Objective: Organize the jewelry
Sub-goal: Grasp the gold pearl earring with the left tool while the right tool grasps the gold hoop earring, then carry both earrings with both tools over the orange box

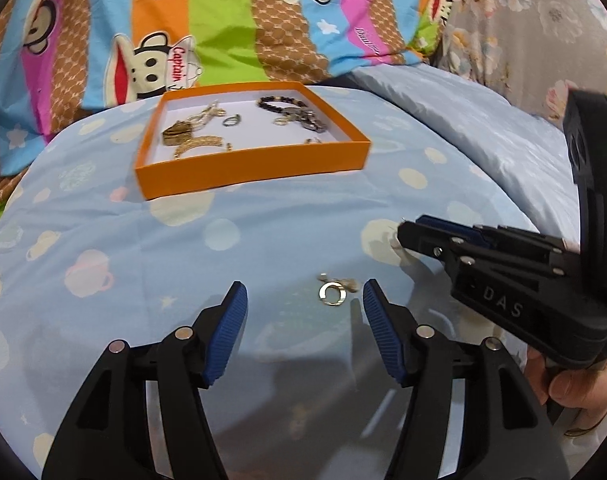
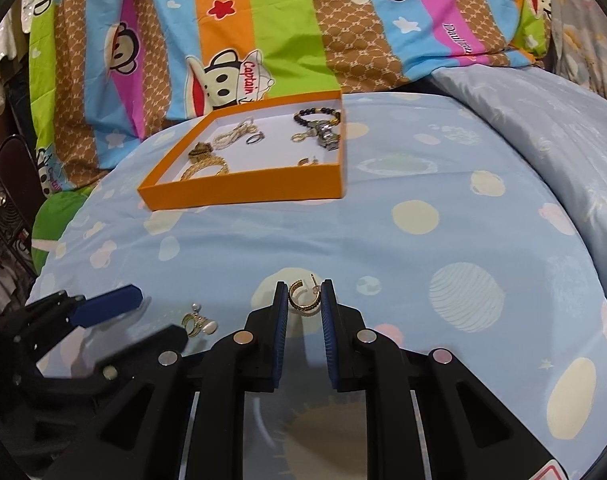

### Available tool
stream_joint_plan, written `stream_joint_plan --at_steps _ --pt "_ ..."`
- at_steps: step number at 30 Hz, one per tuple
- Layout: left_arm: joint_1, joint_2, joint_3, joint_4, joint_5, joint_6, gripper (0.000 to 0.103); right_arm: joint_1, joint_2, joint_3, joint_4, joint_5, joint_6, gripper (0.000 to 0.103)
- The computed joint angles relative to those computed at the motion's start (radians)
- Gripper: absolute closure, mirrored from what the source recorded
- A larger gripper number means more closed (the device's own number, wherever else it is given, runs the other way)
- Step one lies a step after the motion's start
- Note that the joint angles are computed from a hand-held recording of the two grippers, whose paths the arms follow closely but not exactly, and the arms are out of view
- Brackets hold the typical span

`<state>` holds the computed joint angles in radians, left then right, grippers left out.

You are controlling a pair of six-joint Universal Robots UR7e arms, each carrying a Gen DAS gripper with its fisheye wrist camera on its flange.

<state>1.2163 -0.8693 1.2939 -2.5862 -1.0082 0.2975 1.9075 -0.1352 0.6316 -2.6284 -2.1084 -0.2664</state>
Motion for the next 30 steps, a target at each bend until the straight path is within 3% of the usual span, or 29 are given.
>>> stream_joint_plan --at_steps 6,8,15,17,30 --pt "-0.008 0.028 -0.029 0.050 0.021 -0.017 0.050 -0.001 -0.002 0.004 -0.008 -0.002 0.002 0.088" --pt "-0.007 0.034 -0.040 0.066 0.030 -0.028 0.059 0.000 -0.002 0.003 -0.006 -0.002 0.005 0.088" --pt "-0.005 0.033 -0.039 0.059 0.024 -0.029 0.073 0.000 -0.001 0.002 -0.003 -0.003 0.006 0.088" --pt "-0.003 0.033 -0.041 0.062 0.017 -0.028 0.083 0.000 -0.001 0.002 -0.003 -0.002 0.007 0.088" --pt "-0.004 0.026 -0.030 0.044 0.006 -0.018 0.086 0.000 -0.004 0.010 -0.004 0.010 0.008 0.088"
